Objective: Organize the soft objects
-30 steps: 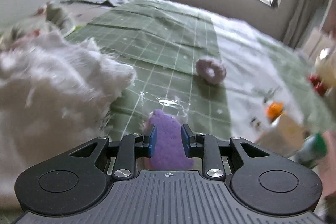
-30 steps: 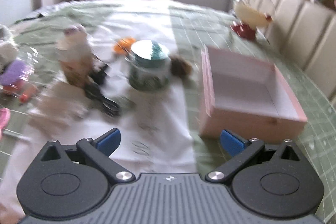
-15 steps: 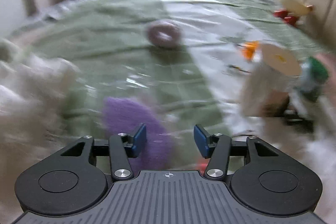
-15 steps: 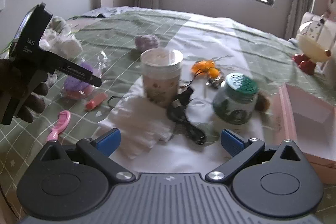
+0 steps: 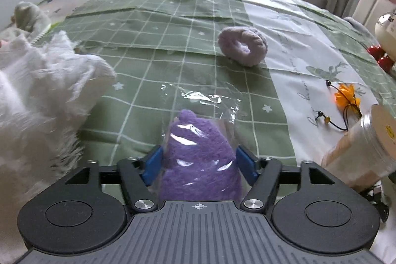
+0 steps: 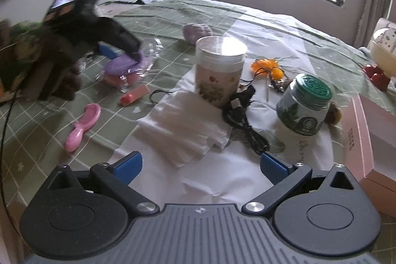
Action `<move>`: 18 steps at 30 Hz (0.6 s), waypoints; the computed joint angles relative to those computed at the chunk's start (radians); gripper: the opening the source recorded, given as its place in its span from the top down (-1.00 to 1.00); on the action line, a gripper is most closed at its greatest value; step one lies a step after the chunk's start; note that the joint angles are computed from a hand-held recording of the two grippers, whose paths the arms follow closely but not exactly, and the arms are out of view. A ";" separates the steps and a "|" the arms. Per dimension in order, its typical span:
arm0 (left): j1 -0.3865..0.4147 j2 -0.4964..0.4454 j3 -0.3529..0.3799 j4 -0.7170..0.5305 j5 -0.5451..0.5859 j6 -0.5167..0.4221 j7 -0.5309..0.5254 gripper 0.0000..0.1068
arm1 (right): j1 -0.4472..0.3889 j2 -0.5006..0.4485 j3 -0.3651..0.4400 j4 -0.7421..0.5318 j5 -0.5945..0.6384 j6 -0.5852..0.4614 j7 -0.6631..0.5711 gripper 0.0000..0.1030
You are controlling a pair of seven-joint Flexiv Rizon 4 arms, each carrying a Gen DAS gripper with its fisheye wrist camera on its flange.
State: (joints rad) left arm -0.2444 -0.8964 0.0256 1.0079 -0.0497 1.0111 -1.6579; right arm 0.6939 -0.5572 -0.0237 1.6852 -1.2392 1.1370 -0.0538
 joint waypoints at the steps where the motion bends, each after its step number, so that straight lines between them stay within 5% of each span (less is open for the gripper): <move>1: 0.000 -0.019 0.001 -0.035 -0.004 -0.032 0.003 -0.50 | 0.001 0.000 0.003 0.000 0.000 0.001 -0.008 -0.97; 4: 0.008 -0.058 -0.002 -0.106 -0.015 -0.115 0.002 -0.61 | 0.005 -0.009 0.009 -0.009 0.014 -0.006 -0.045 -0.97; 8: 0.038 -0.010 -0.062 -0.015 -0.042 -0.067 0.073 -0.52 | 0.013 -0.010 0.004 -0.010 0.013 -0.003 -0.053 -0.97; 10: 0.070 0.037 -0.116 0.083 -0.083 -0.015 0.147 -0.37 | 0.010 -0.014 0.006 -0.014 0.021 0.008 -0.058 -0.97; 18: 0.194 0.269 -0.243 0.491 -0.255 0.297 0.390 -0.33 | 0.035 -0.086 0.007 -0.135 0.141 0.074 -0.188 -0.95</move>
